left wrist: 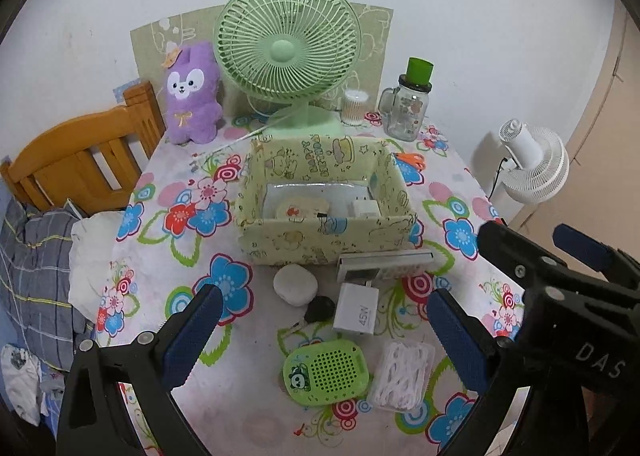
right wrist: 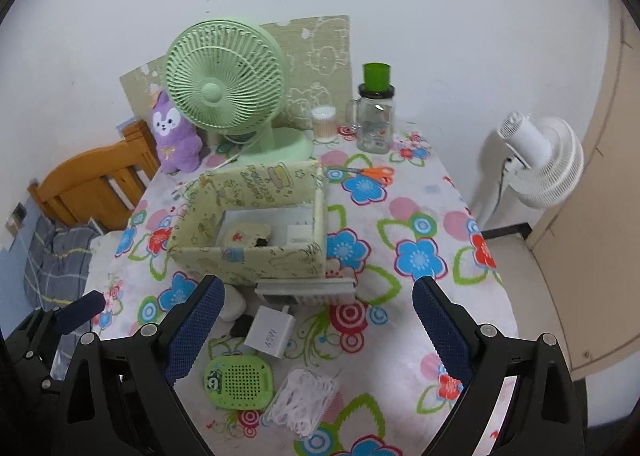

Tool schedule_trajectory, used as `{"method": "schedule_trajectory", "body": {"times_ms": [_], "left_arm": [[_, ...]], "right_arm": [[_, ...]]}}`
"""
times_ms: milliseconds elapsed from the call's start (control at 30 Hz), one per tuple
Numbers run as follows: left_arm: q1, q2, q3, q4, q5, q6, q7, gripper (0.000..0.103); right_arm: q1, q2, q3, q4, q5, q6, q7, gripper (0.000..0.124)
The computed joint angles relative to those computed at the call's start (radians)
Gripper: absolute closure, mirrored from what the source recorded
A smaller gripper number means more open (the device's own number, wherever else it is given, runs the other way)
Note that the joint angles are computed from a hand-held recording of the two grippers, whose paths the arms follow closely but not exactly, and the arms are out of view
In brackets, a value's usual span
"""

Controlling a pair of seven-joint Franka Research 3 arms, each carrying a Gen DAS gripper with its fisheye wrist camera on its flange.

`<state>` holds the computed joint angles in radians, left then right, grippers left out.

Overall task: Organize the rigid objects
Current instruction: 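Withdraw both grippers from the box back toward the remaining items, then lower the right gripper onto the larger white wall charger and close it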

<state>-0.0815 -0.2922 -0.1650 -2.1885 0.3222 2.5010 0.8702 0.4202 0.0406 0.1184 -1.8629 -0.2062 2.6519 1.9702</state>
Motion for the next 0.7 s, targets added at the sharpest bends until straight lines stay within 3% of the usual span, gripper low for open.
{"method": "schedule_trajectory", "body": {"times_ms": [167, 700], "left_arm": [[0.001, -0.007, 0.006, -0.039, 0.003, 0.033, 0.012, 0.0], [0.009, 0.014, 0.009, -0.117, -0.014, 0.091, 0.0, 0.0]], "right_arm": [[-0.003, -0.034, 0.0, -0.083, -0.123, 0.072, 0.134, 0.027], [-0.004, -0.02, 0.011, -0.137, -0.25, 0.071, 0.256, 0.027]]}}
